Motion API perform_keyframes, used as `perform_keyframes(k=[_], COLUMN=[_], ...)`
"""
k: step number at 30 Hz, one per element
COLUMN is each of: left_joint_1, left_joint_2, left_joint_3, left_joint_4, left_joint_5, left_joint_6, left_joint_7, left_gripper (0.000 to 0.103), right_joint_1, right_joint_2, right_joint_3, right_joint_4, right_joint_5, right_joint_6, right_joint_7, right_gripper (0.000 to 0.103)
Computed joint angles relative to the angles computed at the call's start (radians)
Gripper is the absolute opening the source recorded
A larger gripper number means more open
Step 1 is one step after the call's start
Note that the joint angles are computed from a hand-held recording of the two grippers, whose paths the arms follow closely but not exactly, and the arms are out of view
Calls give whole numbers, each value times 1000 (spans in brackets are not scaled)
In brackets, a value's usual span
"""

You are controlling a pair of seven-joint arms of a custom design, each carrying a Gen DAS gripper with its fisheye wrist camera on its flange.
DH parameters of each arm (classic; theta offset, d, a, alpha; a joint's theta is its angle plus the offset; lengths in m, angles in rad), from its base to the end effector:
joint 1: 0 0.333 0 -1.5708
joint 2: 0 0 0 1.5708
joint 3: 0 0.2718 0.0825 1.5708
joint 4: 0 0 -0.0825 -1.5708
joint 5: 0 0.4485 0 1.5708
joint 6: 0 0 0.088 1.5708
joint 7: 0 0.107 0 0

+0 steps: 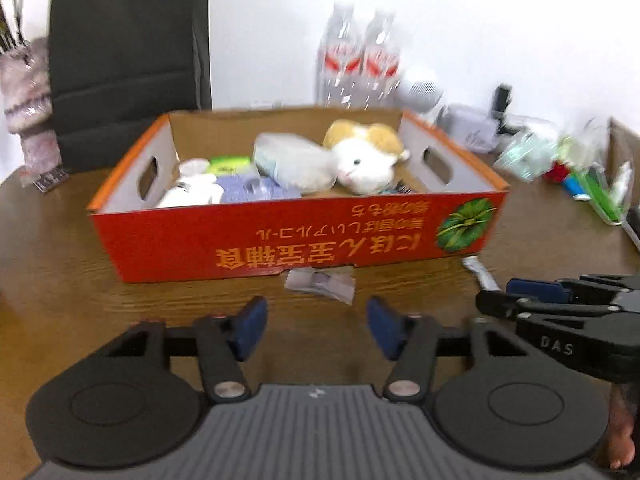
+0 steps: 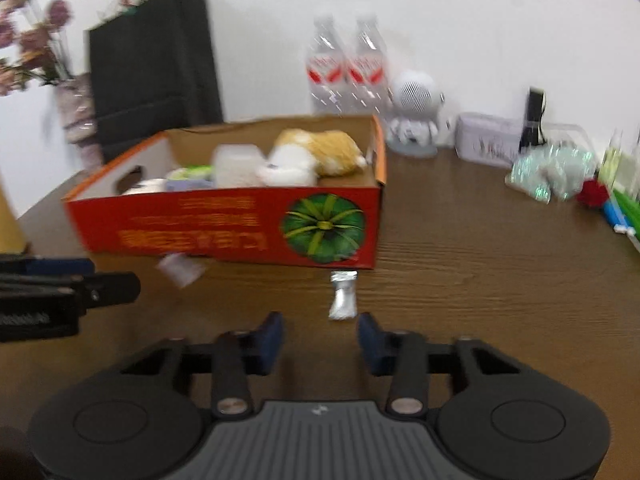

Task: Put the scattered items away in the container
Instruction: 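Grasp the silver sachet with the right tool while the left tool grasps a clear wrapper, then lift sachet and wrapper off the table and carry them toward the box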

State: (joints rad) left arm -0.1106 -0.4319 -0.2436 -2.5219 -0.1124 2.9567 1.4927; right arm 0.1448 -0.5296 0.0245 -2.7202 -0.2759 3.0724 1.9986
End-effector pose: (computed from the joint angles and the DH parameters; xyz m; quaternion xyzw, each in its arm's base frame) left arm 0.5005 -0.1780 0.4551 -0.5757 0.7038 -0.3404 0.2394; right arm 0.4732 0.1025 0.4130 -0.6423 0.6357 -0.2622 0.3384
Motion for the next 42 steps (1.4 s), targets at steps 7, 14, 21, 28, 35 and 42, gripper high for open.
perform_keyframes(k=[7, 14, 21, 28, 35, 42], left_joint_1=[-32, 112, 92, -169, -124, -21], left_joint_2=[136, 186, 121, -108, -161, -190], left_joint_3=[27, -102, -75, 144, 93, -14], left_joint_4=[111, 159, 90, -132, -162, -174], left_joint_5=[-47, 209, 358, 67, -19, -5], left_joint_6=[6, -1, 12, 11, -13, -39], left_joint_7=[-10, -227, -249, 97, 144, 88], left_gripper=[71, 41, 26, 19, 53, 58], right_joint_1=[76, 104, 94, 94, 21, -57], right_joint_2=[58, 39, 33, 15, 25, 96], right_joint_3=[-106, -131, -117, -112, -33, 38], right_joint_4=[16, -12, -22, -36, -23, 36], right_joint_5=[36, 63, 74, 62, 47, 26], right_joint_6=[75, 104, 116, 107, 110, 119], right_joint_7=[-85, -134, -132, -146, -99, -21], right_gripper=[20, 20, 20, 21, 29, 30])
